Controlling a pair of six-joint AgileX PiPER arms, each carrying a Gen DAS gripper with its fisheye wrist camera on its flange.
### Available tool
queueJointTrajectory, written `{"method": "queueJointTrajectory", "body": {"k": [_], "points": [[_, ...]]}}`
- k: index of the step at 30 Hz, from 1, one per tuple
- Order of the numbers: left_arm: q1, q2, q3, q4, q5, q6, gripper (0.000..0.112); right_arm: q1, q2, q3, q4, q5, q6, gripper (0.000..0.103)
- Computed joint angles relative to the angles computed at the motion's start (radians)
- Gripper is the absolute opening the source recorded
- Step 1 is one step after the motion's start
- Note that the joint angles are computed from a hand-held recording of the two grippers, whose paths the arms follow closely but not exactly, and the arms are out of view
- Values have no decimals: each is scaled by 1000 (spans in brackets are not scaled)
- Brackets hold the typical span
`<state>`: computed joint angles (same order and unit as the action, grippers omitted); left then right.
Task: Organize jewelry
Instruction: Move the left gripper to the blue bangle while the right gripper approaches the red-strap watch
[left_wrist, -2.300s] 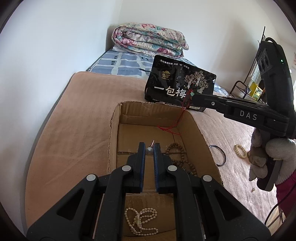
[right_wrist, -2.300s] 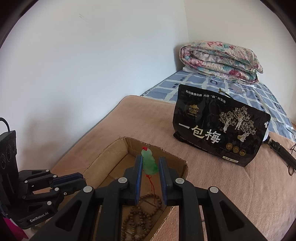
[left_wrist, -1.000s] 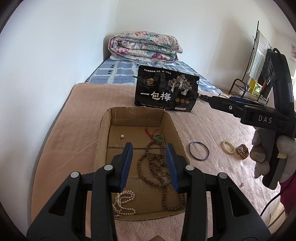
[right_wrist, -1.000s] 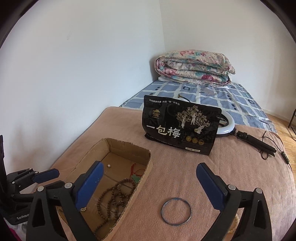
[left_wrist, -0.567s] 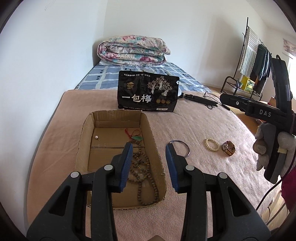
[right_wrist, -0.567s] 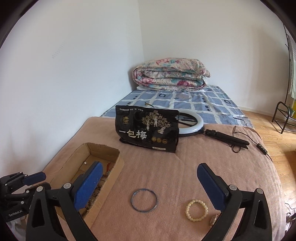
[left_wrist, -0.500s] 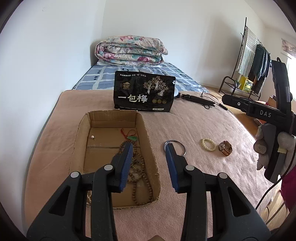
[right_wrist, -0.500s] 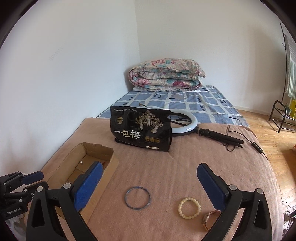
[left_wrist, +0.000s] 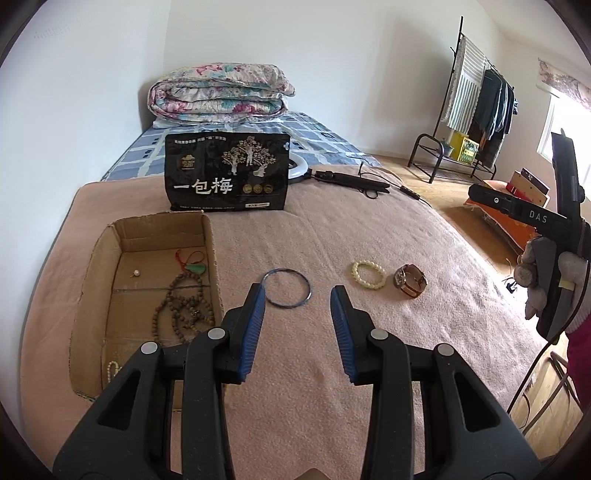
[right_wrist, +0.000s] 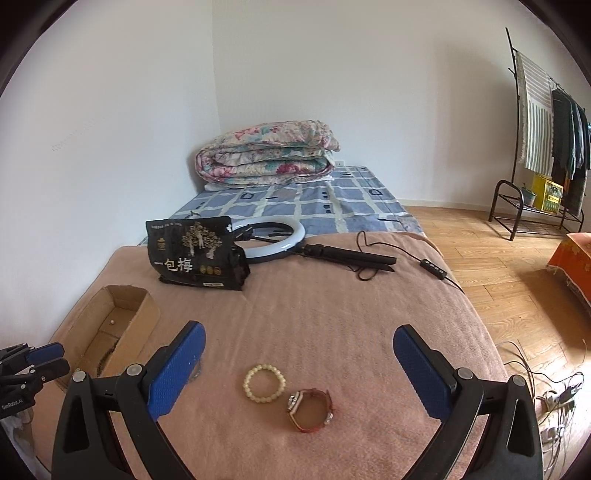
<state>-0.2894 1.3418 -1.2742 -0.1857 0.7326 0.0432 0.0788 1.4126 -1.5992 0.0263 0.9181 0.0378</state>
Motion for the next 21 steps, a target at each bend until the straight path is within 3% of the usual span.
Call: {"method": "queueJointTrajectory", "body": {"k": [10,21], "points": [[-124,96,-11,82,-51,-115,37,-196,-24,122,137,-6,-181,103],[-189,272,-65,218,-89,-284,40,-264,-7,242,220,-41,-302,103]]}}
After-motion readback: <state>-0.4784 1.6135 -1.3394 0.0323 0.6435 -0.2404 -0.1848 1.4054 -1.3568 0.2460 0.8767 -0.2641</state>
